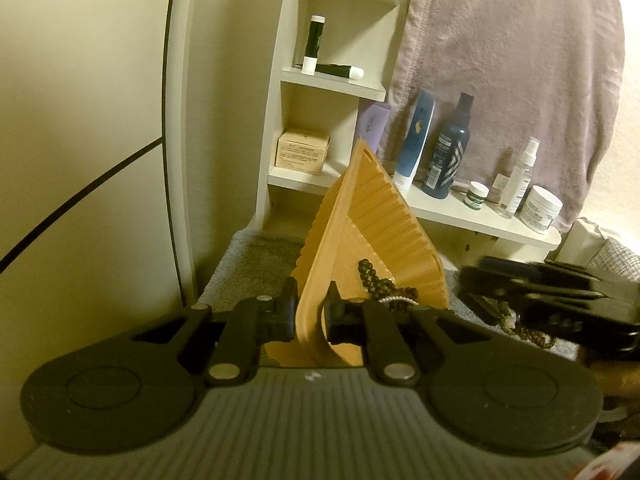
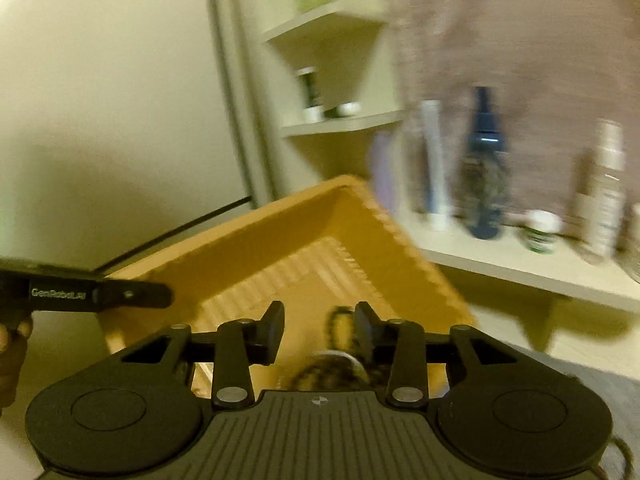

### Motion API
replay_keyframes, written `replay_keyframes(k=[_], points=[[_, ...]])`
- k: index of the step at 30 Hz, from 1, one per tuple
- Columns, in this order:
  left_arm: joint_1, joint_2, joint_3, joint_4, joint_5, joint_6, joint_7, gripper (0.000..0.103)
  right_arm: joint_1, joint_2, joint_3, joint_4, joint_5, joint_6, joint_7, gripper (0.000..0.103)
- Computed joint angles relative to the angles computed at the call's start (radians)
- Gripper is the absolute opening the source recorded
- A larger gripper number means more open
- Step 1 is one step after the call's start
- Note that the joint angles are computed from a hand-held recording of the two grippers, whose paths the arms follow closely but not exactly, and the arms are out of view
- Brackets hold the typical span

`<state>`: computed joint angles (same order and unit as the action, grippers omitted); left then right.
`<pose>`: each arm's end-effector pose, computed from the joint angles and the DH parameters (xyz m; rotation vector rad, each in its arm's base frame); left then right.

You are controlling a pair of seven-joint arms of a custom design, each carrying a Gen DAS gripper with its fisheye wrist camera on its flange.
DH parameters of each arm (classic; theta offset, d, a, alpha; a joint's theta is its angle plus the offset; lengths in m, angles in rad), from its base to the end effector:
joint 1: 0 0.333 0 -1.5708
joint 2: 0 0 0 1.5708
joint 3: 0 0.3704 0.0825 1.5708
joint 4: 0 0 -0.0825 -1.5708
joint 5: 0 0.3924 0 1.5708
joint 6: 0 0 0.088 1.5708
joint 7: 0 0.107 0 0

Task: Organize jewelry
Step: 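Lower the pearl strand into the tray and open the right gripper, then return the right gripper and grasp the brown wooden bead bracelet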

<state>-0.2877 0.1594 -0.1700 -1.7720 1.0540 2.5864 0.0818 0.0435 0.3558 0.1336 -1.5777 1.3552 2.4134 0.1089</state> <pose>0.5955 -0.3020 0.5862 -1.8674 1.3740 -0.9166 0.7212 0.1186 0.5413 -1.7835 0.7949 -0.2417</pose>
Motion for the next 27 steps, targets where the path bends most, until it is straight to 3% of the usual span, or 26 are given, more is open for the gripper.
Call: replay_keyframes(k=[8,15,25,27], points=[[-0.001,0.0,0.0,-0.001,0.004,-0.001,-0.002,0.011,0.003,-0.071,-0.046,-0.157,0.113,0.287,-0.041,0.041],[-0.001,0.0,0.001,-0.002,0.005,0.0,0.0,0.011,0.006,-0.05,-0.08,-0.2,-0.011,0.479,0.132,0.041],[-0.002,0.001,-0.001,0.001,0.002,-0.012,0.011,0.011,-0.03,0.03,-0.067,-0.149,-0.2,0.572,0.312,0.04],[-0.003,0.001,-0.001,0.002,0.001,-0.013,0.012,0.011,-0.038,0.048,-0.063,-0.133,-0.246,0.571,0.346,0.034]])
